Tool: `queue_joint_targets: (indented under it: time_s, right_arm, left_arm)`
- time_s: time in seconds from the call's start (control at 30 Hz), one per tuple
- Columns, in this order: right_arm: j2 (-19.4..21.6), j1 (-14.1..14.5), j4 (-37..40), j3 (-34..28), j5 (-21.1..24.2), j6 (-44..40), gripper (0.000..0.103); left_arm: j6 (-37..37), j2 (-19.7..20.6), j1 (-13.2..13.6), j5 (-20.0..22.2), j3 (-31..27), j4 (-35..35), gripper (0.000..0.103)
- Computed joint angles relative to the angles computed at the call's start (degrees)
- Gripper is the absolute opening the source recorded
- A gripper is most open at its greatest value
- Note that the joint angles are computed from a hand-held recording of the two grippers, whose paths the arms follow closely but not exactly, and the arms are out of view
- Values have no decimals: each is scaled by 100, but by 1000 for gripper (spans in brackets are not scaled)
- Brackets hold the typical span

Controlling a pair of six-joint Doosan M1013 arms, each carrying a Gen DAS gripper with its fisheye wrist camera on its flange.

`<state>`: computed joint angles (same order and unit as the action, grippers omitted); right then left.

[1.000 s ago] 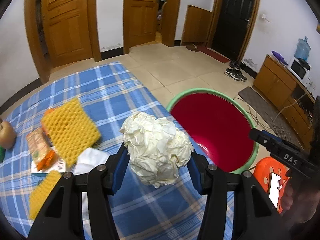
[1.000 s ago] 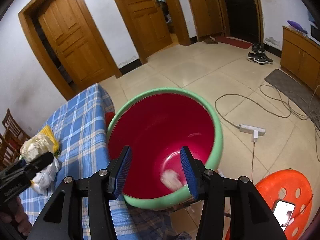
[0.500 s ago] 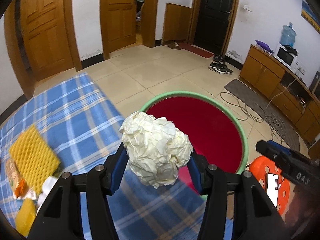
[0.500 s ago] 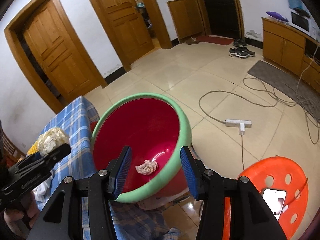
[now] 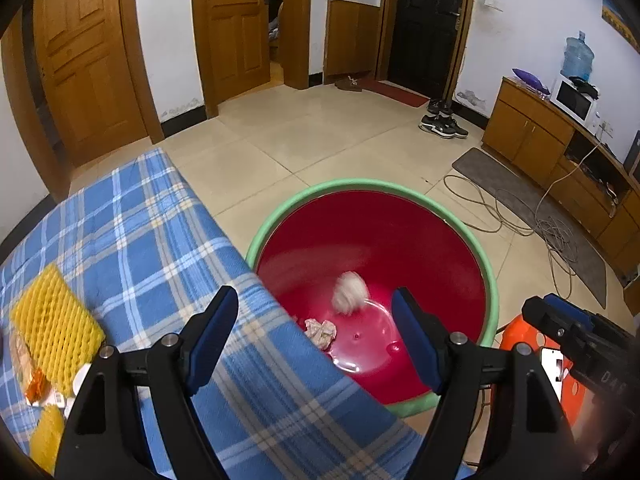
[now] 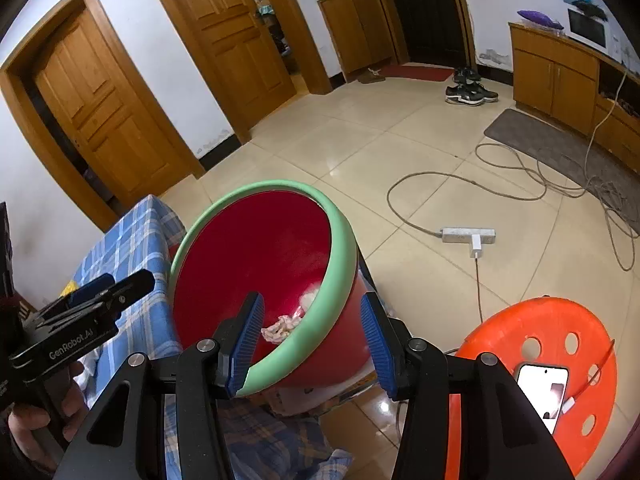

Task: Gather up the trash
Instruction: 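Grasp the yellow foam net with the left tool while the right tool reaches the white sock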

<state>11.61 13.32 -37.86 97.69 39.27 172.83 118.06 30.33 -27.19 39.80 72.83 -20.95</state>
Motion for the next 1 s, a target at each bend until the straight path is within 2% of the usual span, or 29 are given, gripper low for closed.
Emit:
queue_joint_targets:
  time_s: [0.23, 0.53, 1.0]
  right_arm:
    - [-57, 47, -57, 57, -96, 43, 51]
    - [-52, 154, -12, -1, -209, -108, 52]
    - [115, 419, 226, -280, -267, -673, 52]
  left_arm:
    - [-268, -111, 112, -26, 135, 92, 78]
    - [-786, -356, 290, -308, 433, 505, 78]
    - [-1497, -748, 779, -670, 892, 871, 78]
